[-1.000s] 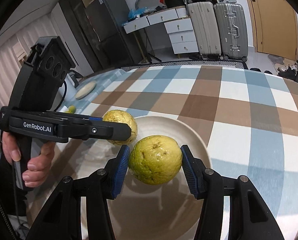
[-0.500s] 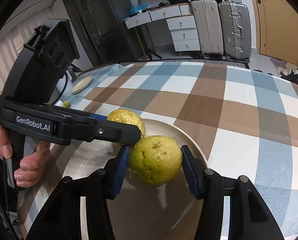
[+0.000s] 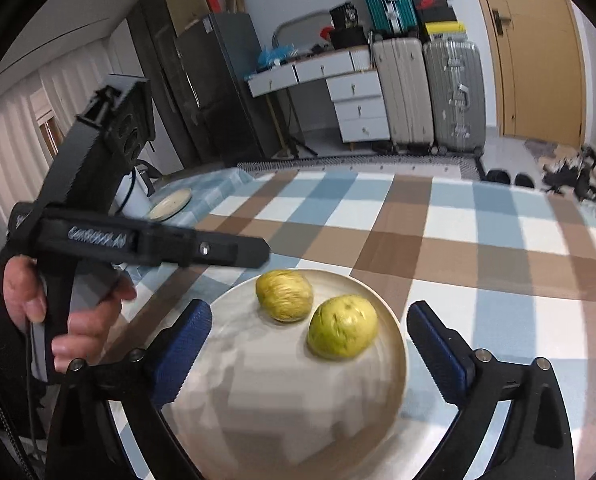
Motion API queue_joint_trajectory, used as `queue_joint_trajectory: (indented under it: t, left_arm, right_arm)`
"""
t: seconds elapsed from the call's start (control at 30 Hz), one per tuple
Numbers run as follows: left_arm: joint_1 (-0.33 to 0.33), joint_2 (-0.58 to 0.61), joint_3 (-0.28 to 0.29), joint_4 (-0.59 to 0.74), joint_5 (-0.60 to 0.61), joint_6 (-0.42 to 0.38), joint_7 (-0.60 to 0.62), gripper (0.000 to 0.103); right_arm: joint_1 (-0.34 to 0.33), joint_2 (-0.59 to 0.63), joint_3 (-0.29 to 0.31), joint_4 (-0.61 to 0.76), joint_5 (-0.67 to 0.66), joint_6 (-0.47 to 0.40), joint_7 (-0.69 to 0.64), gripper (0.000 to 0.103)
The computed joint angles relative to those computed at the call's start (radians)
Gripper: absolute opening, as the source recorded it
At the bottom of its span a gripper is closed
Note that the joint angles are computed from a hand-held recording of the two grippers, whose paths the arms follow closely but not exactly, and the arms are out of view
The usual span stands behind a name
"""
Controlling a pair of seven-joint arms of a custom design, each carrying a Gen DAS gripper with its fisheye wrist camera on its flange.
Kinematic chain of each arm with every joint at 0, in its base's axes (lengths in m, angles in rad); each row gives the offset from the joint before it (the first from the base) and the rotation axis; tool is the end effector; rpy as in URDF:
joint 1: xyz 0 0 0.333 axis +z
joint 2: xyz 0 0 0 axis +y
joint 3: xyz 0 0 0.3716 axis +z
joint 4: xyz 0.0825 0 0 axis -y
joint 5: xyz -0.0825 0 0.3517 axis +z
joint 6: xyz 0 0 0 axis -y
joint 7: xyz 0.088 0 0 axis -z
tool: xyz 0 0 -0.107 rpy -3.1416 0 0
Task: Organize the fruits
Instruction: 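Withdraw both tools from the plate toward the remaining fruits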
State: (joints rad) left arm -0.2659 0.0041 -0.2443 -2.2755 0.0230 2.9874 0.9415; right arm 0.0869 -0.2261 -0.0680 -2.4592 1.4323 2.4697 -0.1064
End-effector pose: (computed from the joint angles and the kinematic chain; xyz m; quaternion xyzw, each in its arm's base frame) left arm 0.4715 -0.2655 0.5139 -0.6950 0.6300 -0.3375 0.0792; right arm 0.4347 0.0045 0.4772 -0.7734 0.4145 -0.1055 0.4679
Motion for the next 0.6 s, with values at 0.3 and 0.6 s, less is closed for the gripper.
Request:
queue_joint_trajectory:
  t: [0.3,0.6]
  left_arm:
    - [0.060,-0.265,-0.067,-0.124,0.589,-0.113,-0.604,0.102]
    - [0.006,-0.478,-0.183,-0.169,0.757,-0.398,-0.843,0.102]
  right_arm:
    - [-0.018,-0.279,-0.027,-0.202,0.008,-0.015,0.063,0.103]
    - [-0.081,-0.508,-0.058,-0.323,-0.082,-0.076,0.212,0.103]
